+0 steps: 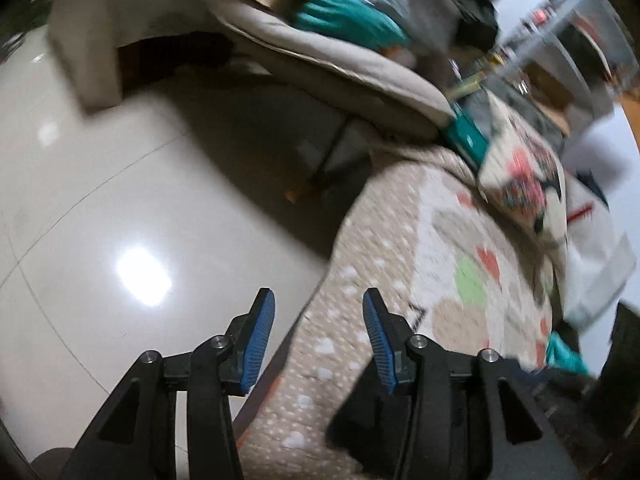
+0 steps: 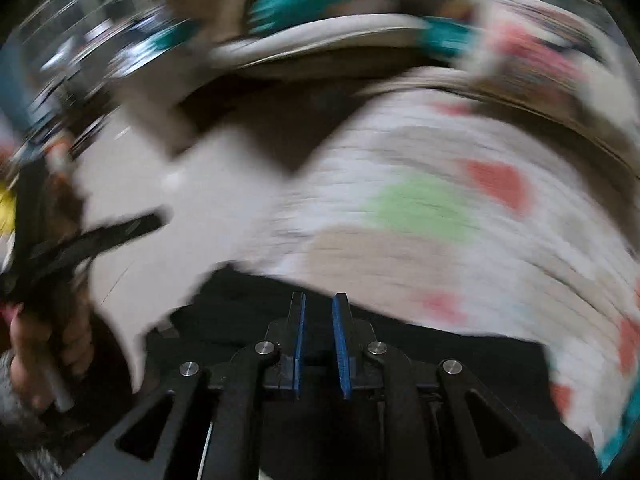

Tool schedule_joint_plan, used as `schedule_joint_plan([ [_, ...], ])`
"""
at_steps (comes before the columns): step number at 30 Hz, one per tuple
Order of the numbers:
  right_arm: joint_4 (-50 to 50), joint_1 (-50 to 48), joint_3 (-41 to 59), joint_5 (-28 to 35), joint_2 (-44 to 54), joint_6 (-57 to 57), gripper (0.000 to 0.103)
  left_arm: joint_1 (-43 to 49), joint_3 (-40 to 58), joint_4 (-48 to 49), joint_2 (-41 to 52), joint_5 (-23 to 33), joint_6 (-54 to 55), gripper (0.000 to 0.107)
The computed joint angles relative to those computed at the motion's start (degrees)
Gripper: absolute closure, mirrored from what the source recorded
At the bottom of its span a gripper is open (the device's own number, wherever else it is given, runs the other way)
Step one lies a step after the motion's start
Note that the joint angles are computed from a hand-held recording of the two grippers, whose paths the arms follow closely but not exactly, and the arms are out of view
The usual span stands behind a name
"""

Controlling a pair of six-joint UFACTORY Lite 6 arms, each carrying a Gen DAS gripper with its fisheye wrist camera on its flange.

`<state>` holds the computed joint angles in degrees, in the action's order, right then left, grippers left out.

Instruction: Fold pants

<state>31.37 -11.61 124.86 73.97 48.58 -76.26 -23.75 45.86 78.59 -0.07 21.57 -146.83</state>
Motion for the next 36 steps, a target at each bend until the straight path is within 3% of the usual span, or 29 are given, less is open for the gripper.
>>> schedule_joint_plan([
  [2, -1.6, 3.64, -11.99, -5.3, -6.52, -3.67, 0.081, 0.94, -2.31, 2.62, -2.29, -0.54, -3.9, 0.057],
  [4, -1.9, 6.53, -22.45, -12.29, -11.45, -5.48, 0.065, 1.95, -3.49, 5.06, -3.36, -1.93, -6.4, 0.057],
  [5, -2.43, 8.12, -26.53, -15.62, -13.25, -5.93, 0.049, 2.4, -3.76, 6.3, -3.5, -2.68, -7.44, 0.057],
  [6, -2.99, 9.2, -29.49, -18.69, -14.31, -6.49, 0.044, 2.65, -3.86, 7.18, -3.51, -3.11, -8.06, 0.057],
  [7, -4.49, 10.52, -31.44, -20.83, -14.76, -5.96, 0.045, 2.75, -3.58, 7.39, -3.26, -3.37, -8.03, 0.057],
  [8, -7.33, 12.11, -32.14, -22.41, -14.42, -3.77, 0.072, 2.85, -3.66, 7.8, -3.37, -3.64, -8.21, 0.057],
  [9, -10.19, 13.85, -34.76, -25.62, -15.1, -1.15, 0.087, 3.08, -3.8, 8.59, -3.48, -4.03, -8.74, 0.057],
  [12, -9.24, 15.13, -34.86, -26.63, -16.06, 0.46, 0.09, 3.87, -4.72, 12.56, -3.97, -5.0, -13.25, 0.057],
  [15, -6.32, 15.45, -26.57, -23.84, -11.92, 5.74, 0.09, 4.9, -6.19, 18.67, -4.65, -6.11, -20.54, 0.057],
  [19, -6.15, 16.29, -12.66, -19.55, -3.26, 16.5, 0.088, 4.89, -5.34, 18.4, -3.65, -6.44, -19.59, 0.056],
  [22, -7.28, 16.92, -7.49, -16.71, 0.74, 22.67, 0.07, 3.57, -3.37, 12.43, -2.28, -4.88, -12.4, 0.056],
  [26, -3.68, 13.54, -11.09, -18.2, -4.59, 21.73, 0.049, 2.0, -0.14, 7.83, 0.62, -4.7, -4.88, 0.054],
  [30, -0.86, 2.7, -12.16, -15.73, -9.42, 18.59, 0.047, -0.86, 7.05, -2.25, 7.35, -5.86, 11.37, 0.054],
  [36, -3.04, -13.86, -11.42, -11.6, -5.83, 18.66, 0.047, -4.15, 18.91, -33.4, 20.66, -4.96, 47.35, 0.054],
])
